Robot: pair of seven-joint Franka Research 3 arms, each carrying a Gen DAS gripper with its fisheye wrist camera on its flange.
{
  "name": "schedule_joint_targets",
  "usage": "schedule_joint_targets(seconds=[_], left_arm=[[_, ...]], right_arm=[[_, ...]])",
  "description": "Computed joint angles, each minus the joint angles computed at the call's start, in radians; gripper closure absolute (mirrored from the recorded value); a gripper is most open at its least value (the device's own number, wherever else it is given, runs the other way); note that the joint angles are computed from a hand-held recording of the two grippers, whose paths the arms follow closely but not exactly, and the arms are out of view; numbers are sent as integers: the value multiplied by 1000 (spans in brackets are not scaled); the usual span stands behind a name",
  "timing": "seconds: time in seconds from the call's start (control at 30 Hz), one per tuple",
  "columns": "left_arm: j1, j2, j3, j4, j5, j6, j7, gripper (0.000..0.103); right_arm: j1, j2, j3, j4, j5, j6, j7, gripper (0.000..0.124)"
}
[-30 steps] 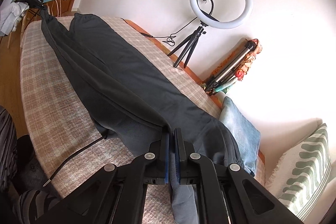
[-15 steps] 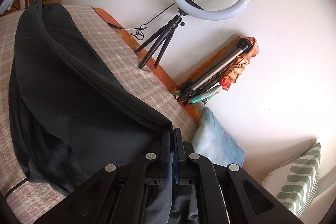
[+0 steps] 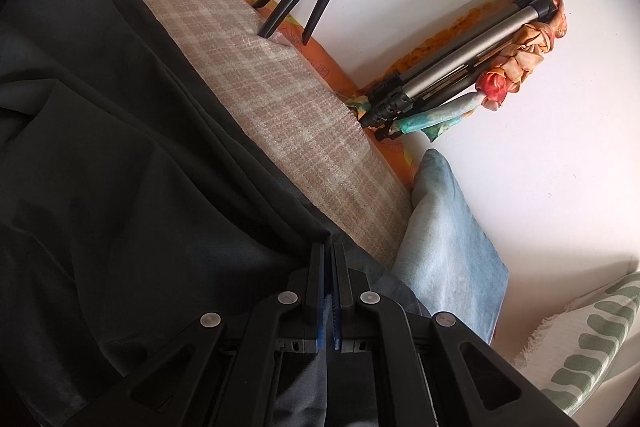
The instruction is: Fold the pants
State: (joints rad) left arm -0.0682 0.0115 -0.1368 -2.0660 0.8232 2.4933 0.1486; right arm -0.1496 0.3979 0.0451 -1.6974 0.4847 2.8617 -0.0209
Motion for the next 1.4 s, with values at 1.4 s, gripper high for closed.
schedule_joint_targets(seconds=[1.4], left_arm=[[-71, 204, 21, 227, 45, -334, 220, 70]], right_arm=[[114, 106, -104, 134, -211, -69, 222, 117]])
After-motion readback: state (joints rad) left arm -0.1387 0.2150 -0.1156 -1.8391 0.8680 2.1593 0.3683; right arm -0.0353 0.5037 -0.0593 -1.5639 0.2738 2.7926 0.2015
